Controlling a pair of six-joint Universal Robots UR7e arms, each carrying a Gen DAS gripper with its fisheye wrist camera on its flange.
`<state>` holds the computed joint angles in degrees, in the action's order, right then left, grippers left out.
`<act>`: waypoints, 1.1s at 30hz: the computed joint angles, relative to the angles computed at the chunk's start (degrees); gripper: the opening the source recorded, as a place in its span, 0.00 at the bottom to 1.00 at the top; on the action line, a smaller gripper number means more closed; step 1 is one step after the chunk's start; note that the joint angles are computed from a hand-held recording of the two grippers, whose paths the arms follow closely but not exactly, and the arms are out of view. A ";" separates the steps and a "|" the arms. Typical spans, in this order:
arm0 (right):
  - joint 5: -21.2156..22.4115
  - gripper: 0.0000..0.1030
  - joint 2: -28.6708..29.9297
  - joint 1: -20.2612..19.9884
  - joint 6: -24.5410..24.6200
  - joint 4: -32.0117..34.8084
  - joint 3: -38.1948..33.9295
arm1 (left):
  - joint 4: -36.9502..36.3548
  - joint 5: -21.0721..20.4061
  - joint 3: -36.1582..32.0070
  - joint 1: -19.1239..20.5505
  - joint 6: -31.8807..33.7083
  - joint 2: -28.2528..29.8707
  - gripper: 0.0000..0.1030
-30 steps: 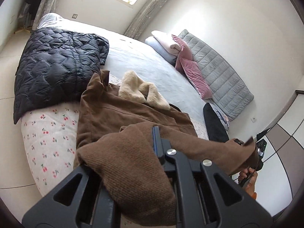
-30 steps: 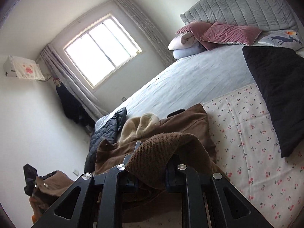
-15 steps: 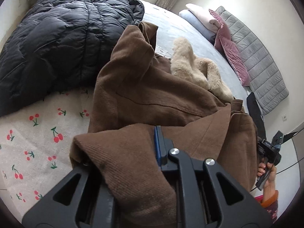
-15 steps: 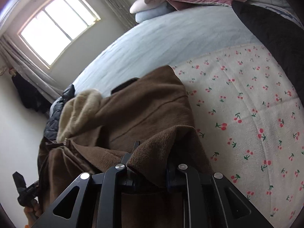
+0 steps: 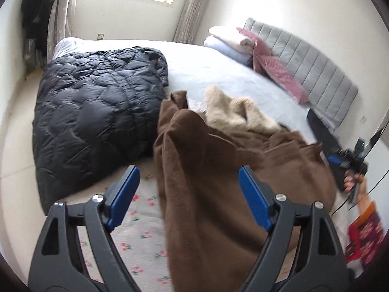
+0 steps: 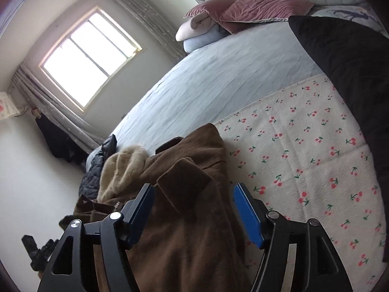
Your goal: Fold large clothes
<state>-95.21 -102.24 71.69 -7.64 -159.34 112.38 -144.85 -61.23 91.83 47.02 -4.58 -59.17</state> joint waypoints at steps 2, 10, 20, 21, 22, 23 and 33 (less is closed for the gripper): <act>-1.57 0.67 1.03 0.67 -1.86 0.89 -0.60 | 2.67 0.66 -1.31 0.50 1.10 1.19 0.81; -15.09 0.61 11.03 6.64 -7.91 -4.09 -3.41 | 8.31 4.77 -10.07 1.00 0.45 9.01 0.56; -28.01 0.12 14.30 16.91 -21.72 -28.92 -1.89 | -12.27 14.53 -10.51 -4.74 5.31 11.45 0.07; -29.13 0.12 15.53 18.06 -23.38 -30.51 -3.63 | -15.45 15.70 -12.15 -5.17 8.34 12.87 0.07; -30.75 0.12 17.41 19.26 -25.57 -32.73 -5.84 | -19.52 17.88 -15.25 -5.65 13.01 15.48 0.07; -31.91 0.12 19.44 20.17 -27.40 -34.71 -8.59 | -21.19 18.86 -18.11 -5.64 15.30 17.52 0.07; -34.02 0.12 38.55 18.15 -28.81 -30.09 -33.30 | -18.99 25.76 -50.08 1.52 24.99 41.10 0.08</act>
